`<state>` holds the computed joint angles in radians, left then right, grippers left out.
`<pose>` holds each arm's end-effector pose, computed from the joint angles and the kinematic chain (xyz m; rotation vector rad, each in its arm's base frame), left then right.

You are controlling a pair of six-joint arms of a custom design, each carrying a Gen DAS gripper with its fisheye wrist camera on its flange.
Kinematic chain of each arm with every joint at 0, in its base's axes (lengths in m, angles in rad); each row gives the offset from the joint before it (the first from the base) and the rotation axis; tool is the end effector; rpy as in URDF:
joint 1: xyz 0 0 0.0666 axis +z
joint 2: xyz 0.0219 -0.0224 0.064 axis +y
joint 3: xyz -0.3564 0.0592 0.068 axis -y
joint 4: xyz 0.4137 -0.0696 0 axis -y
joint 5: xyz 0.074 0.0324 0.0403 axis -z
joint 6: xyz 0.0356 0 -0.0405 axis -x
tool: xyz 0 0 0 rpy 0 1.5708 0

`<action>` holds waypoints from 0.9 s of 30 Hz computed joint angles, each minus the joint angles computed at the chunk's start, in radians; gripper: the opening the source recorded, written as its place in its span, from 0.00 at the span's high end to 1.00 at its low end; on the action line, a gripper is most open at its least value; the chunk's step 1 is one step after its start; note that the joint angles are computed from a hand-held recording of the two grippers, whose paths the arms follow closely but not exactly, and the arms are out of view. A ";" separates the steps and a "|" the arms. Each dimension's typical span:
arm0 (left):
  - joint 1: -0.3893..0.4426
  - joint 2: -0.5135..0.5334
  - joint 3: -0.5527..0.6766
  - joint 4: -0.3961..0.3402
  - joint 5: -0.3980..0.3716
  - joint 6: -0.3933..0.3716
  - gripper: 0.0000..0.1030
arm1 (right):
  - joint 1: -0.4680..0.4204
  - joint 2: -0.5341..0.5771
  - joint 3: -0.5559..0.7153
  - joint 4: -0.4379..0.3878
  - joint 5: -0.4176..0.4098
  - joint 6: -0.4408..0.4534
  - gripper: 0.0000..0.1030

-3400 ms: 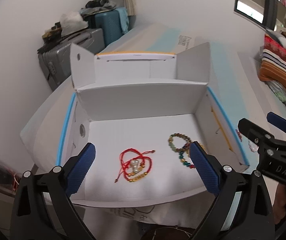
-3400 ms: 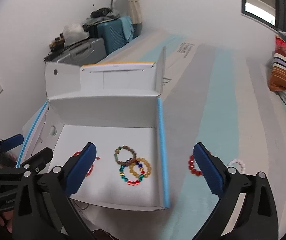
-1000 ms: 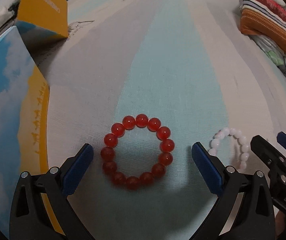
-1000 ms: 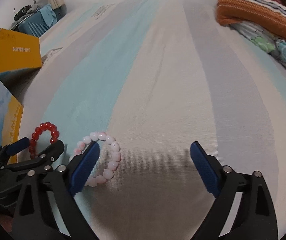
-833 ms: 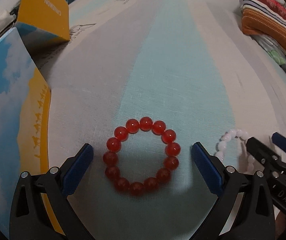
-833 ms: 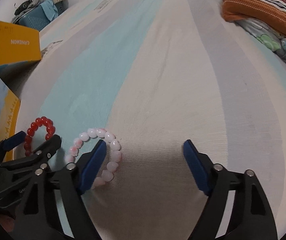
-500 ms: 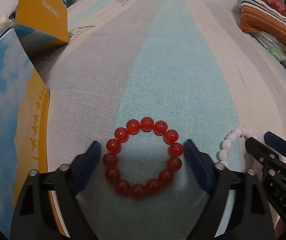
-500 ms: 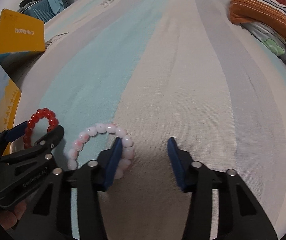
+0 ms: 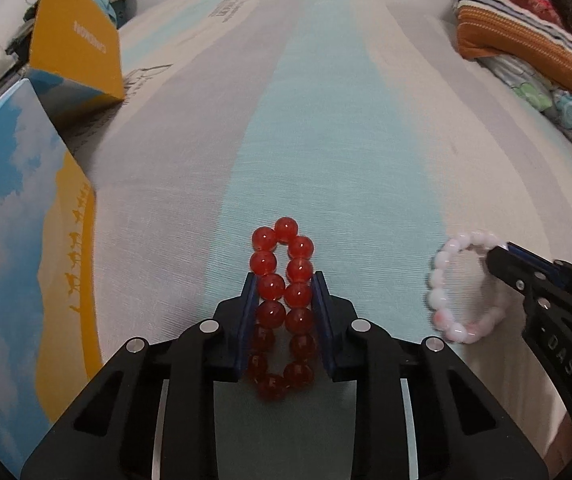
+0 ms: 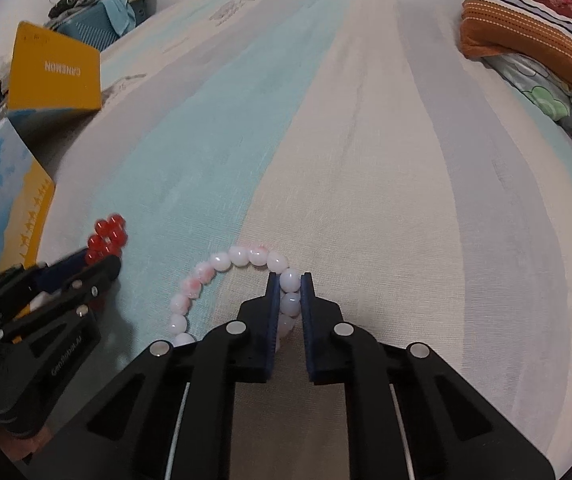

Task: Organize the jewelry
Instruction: 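Grasp the red bead bracelet with the left tool while the right tool grasps the white bead bracelet, then carry the red and white bead bracelets into the white box with both tools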

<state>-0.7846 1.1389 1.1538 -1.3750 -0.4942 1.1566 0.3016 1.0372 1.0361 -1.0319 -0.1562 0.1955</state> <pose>0.2735 -0.2497 0.3858 -0.5520 2.5562 0.1443 0.3505 0.1144 0.3777 -0.6947 2.5090 0.2414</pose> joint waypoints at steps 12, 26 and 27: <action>-0.022 -0.032 0.009 0.037 -0.006 -0.030 0.87 | -0.024 -0.056 0.009 0.025 -0.049 -0.026 0.90; -0.067 -0.049 0.043 0.040 -0.035 -0.045 0.87 | -0.076 -0.106 0.019 0.038 -0.117 -0.044 0.90; -0.068 -0.050 0.044 0.038 -0.037 -0.044 0.87 | -0.076 -0.104 0.021 0.036 -0.115 -0.044 0.90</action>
